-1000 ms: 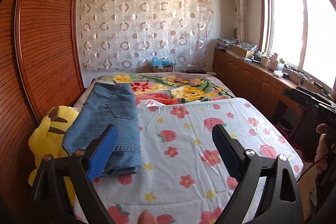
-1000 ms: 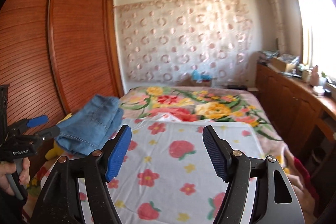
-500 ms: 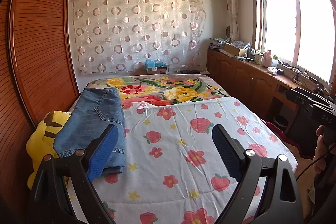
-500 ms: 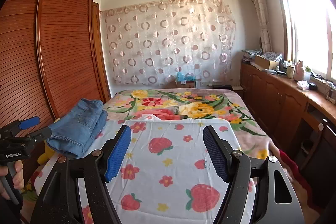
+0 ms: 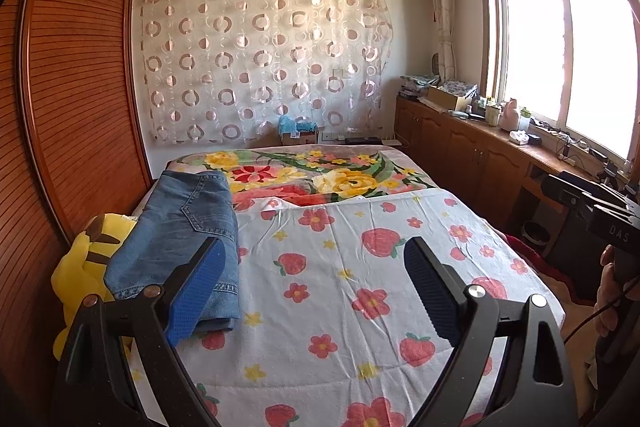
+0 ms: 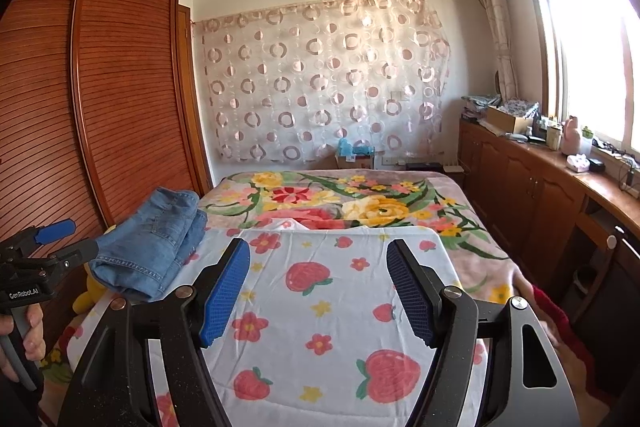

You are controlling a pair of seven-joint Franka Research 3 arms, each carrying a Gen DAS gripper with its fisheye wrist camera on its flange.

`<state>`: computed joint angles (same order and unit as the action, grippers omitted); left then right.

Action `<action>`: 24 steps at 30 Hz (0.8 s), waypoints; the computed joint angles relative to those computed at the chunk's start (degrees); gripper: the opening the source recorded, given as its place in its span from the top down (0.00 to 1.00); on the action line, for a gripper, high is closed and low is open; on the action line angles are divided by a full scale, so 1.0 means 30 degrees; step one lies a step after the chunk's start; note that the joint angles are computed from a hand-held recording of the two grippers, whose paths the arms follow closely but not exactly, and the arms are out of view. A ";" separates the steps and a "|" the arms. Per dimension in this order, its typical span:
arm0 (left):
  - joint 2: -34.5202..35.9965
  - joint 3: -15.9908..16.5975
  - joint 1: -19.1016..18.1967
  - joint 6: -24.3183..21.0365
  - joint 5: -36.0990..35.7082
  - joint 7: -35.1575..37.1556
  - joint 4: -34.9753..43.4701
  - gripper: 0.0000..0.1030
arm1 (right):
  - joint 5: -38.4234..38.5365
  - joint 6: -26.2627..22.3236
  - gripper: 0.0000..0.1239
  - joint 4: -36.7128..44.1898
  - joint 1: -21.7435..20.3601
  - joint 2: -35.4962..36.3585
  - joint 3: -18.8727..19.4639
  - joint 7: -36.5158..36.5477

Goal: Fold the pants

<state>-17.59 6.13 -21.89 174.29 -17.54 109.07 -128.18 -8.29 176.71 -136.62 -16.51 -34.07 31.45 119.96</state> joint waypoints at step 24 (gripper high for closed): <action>-0.0286 0.0159 -0.0020 -0.0066 0.0066 0.0026 -0.0154 0.11 | 0.0571 0.0322 0.41 -0.0219 0.0506 0.0021 -0.0666 -0.1037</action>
<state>-18.44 6.61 -21.95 174.09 -17.35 109.15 -128.64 -6.57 177.67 -137.28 -14.99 -34.01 29.45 116.85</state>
